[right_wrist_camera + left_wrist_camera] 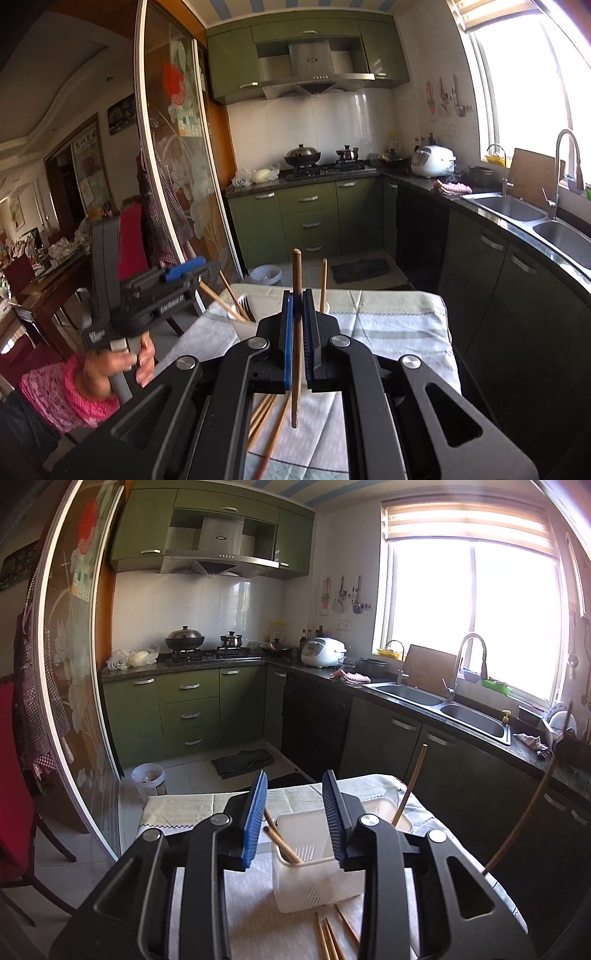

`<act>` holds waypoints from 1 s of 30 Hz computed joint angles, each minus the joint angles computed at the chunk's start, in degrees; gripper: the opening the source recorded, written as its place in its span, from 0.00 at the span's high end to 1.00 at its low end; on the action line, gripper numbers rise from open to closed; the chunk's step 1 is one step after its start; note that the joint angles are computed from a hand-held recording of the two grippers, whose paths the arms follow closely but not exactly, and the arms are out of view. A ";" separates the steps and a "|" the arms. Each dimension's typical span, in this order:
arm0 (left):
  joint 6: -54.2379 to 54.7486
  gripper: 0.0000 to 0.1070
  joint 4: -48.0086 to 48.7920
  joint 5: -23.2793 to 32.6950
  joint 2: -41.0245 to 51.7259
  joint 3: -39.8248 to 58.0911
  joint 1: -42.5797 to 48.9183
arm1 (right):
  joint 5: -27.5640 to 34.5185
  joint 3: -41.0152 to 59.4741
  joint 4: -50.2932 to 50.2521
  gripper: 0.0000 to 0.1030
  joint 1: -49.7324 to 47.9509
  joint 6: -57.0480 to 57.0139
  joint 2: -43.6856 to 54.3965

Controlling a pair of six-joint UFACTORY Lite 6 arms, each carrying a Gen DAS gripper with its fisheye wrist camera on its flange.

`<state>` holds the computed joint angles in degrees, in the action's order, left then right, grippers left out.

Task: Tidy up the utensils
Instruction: 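Lower the right tool's chopstick into the basket and open the right tool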

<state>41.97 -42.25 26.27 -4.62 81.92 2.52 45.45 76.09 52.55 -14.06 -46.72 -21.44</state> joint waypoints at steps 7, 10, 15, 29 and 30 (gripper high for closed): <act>8.19 0.67 -4.28 4.40 -8.70 -8.16 5.46 | -12.24 23.71 -12.52 0.94 11.87 15.90 15.42; 9.74 0.66 -4.75 6.52 -10.39 -9.76 7.49 | -13.57 31.34 -24.62 0.94 16.75 26.19 23.80; 12.67 0.63 -6.27 9.86 -11.10 -11.98 10.88 | -13.88 32.26 -34.40 0.94 20.62 33.22 32.10; 1.74 0.59 6.52 14.31 -3.68 -10.46 7.53 | -19.04 15.42 -25.64 0.89 20.15 23.01 25.74; -0.09 0.59 8.61 13.79 -3.40 -10.97 5.95 | -18.89 11.60 -22.26 0.86 19.12 19.74 21.98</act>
